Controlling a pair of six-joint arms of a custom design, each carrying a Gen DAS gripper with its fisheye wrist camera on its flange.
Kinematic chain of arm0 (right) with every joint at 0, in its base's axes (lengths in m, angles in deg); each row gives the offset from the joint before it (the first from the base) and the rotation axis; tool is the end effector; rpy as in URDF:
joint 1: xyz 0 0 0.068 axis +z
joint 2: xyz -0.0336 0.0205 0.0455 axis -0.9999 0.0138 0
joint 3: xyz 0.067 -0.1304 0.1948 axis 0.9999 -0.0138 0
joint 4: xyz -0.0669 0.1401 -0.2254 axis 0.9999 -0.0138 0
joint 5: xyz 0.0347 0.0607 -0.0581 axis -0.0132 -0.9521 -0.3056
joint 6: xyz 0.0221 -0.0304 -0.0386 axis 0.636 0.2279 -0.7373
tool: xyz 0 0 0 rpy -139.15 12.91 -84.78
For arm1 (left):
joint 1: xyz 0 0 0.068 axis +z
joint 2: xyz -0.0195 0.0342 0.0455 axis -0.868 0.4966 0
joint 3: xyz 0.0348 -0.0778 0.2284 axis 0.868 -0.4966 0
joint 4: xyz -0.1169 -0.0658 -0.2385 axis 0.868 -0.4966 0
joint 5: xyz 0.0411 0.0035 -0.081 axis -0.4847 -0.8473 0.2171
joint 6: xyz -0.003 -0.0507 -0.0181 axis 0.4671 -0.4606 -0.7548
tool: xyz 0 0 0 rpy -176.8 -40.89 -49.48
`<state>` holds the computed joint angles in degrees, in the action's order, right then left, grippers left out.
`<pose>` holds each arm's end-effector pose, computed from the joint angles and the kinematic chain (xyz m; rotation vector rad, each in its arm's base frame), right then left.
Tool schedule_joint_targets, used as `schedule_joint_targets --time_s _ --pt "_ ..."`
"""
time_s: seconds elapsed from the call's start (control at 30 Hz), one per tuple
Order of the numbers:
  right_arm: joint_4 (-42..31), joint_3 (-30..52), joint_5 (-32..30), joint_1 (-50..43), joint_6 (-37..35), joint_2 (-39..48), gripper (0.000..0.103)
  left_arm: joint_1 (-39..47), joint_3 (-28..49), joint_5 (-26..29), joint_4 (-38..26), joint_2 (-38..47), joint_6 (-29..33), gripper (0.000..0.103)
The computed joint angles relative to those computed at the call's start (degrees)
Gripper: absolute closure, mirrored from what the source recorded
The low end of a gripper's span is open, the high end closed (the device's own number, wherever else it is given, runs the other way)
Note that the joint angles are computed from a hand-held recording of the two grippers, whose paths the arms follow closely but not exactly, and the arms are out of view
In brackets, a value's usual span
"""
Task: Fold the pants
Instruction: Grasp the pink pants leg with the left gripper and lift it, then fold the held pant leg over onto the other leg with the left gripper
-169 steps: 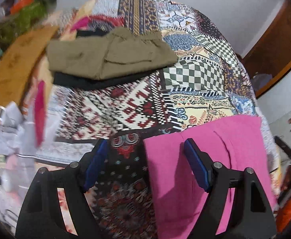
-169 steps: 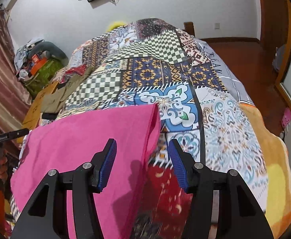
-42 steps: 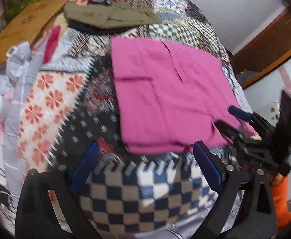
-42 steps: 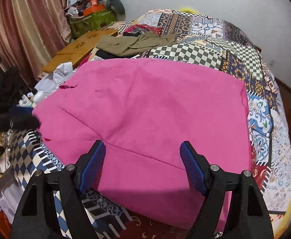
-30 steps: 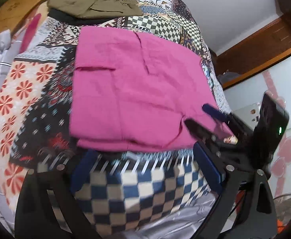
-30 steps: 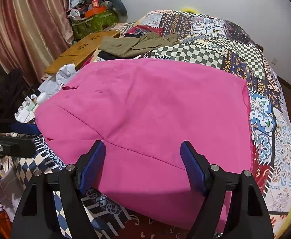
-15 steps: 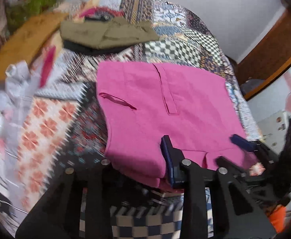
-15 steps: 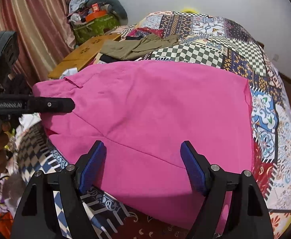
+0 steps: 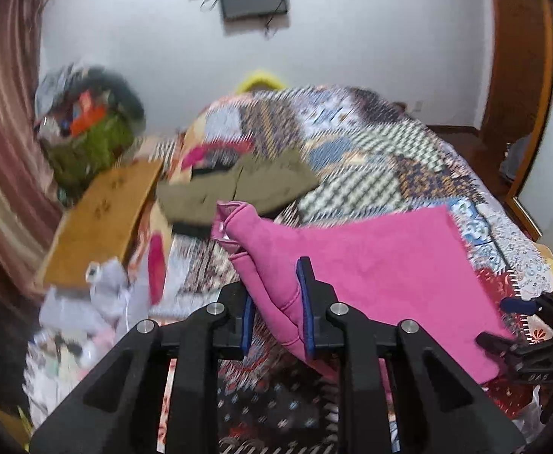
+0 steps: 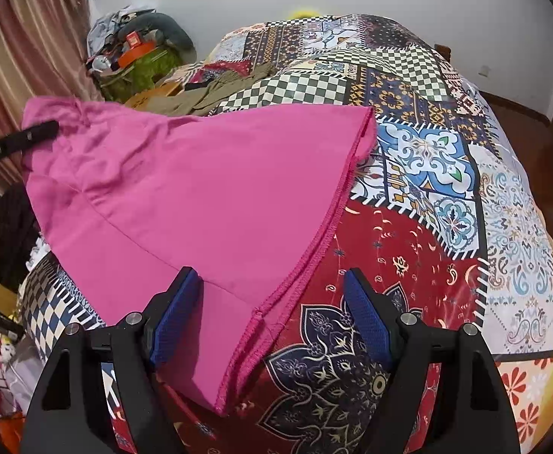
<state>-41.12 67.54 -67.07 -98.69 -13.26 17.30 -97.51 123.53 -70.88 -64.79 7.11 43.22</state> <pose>0.2636 -0.0271 0.2068 -0.3998 2.5050 0.4467 0.2730 -0.1845 0.2684 0.0416 2.2976 0.1436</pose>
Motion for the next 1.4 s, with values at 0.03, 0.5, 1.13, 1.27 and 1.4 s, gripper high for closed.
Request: schedule_joint_targets --time_s 0.03,0.5,1.13,1.27,1.4 --pt "0.2 -0.2 -0.1 0.0 0.0 -0.1 0.027 -0.9 1.0 -0.3 0.7 0.6 1.0 0.083" --pt "0.8 -0.3 -1.1 -0.5 -0.5 0.4 0.027 -1.4 17.5 28.5 0.3 14.4 2.1 0.087" --pt "1.4 -0.8 -1.7 -0.7 -0.1 0.4 0.027 -2.0 21.3 32.5 -3.7 17.6 6.2 0.038" --pt "1.3 -0.8 -1.8 -0.8 -0.1 0.3 0.027 0.5 25.1 27.9 -5.0 20.8 7.0 0.032" --pt "0.7 -0.5 -2.0 -1.0 0.2 0.3 0.027 4.5 32.5 25.7 -7.8 27.6 8.9 0.031"
